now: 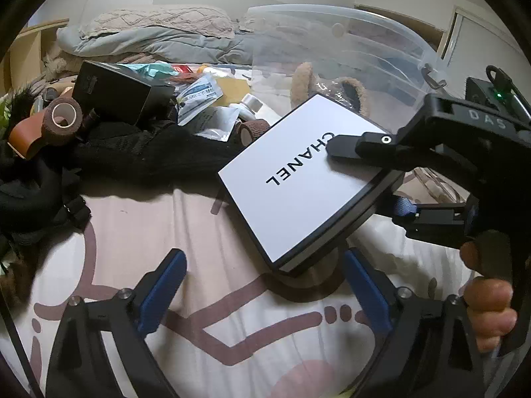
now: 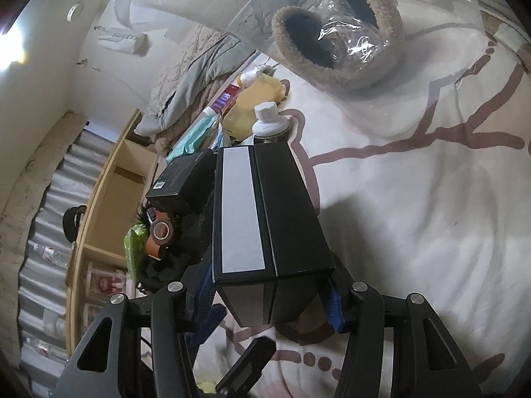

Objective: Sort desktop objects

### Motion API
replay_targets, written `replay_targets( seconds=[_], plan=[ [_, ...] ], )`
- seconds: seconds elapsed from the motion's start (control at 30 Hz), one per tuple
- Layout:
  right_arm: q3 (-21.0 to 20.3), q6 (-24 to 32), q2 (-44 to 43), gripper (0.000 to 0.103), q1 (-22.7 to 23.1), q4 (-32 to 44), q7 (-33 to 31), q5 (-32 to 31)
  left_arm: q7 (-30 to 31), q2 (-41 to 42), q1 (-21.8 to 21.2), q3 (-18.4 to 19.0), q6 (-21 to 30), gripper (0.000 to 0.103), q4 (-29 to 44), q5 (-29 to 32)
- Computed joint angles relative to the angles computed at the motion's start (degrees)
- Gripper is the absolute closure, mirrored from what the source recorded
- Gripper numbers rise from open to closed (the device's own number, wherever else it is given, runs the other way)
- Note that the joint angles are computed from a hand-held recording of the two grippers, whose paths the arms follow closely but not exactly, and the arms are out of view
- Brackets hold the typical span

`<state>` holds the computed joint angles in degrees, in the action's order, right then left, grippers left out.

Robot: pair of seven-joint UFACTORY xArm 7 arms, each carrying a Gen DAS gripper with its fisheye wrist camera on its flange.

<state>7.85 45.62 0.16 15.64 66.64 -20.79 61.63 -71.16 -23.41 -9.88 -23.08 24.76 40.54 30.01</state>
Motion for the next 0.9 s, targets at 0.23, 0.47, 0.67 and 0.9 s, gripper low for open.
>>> replay_targets(
  seconds=[0.23, 0.47, 0.67, 0.9],
  plan=[
    [-0.28, 2.66, 0.87, 0.051, -0.86, 0.49, 1.36, 4.95, 0.58, 1.71, 0.13, -0.92, 3.04, 0.014, 2.3, 2.49],
    [-0.96, 7.71, 2.45, 0.051, -3.08, 0.0, 6.71, 12.82, 5.74, 4.98, -0.59, -2.58, 10.99, 0.014, 8.41, 15.67],
    [-1.13, 9.87, 3.17, 0.051, -4.34, 0.09, 9.46, 15.34, 15.14, 8.52, -4.69, 0.1, 12.64, 0.014, 10.76, 21.29],
    [-1.28, 12.69, 4.14, 0.051, -5.82, 0.06, 12.81, 18.22, 23.09, 10.31, -8.39, 2.47, 11.61, 0.014, 10.24, 30.18]
  ],
)
